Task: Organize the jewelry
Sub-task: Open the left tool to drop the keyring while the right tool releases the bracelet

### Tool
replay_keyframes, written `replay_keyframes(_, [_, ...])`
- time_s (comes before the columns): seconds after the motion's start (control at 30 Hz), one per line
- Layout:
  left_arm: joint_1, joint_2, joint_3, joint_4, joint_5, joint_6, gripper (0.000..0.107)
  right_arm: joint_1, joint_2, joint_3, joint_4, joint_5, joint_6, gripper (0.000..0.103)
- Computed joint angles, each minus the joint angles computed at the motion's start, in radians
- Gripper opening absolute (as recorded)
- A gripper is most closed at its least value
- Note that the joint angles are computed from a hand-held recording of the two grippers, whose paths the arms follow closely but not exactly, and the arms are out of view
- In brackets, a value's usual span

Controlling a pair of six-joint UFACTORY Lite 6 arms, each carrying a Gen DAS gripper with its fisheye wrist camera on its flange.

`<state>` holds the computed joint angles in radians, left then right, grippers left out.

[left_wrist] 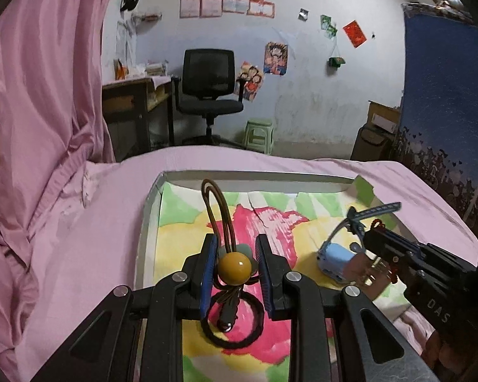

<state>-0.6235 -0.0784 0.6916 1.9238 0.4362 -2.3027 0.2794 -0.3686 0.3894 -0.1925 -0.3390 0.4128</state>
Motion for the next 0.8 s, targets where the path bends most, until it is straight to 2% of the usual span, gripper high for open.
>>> replay_keyframes(0.13, [0.026, 0.063, 0.047, 0.003, -0.035, 0.005, 0.023, -0.019, 0.059, 0.034, -0.034, -0.020, 0.017, 0.009])
replay_keyframes(0.47, [0.103, 0.170, 0.143, -0.120, -0.156, 0.123, 0.024, -0.017, 0.174, 0.114, -0.017, -0.034, -0.010, 0.009])
replay_keyframes(0.73, [0.134, 0.207, 0.181, -0.270, -0.217, 0.279, 0.024, 0.004, 0.177, 0.114, 0.061, -0.031, -0.083, 0.009])
replay_keyframes(0.8, [0.140, 0.194, 0.169, -0.233, -0.235, 0.242, 0.024, 0.005, 0.171, 0.111, 0.068, -0.028, -0.090, 0.009])
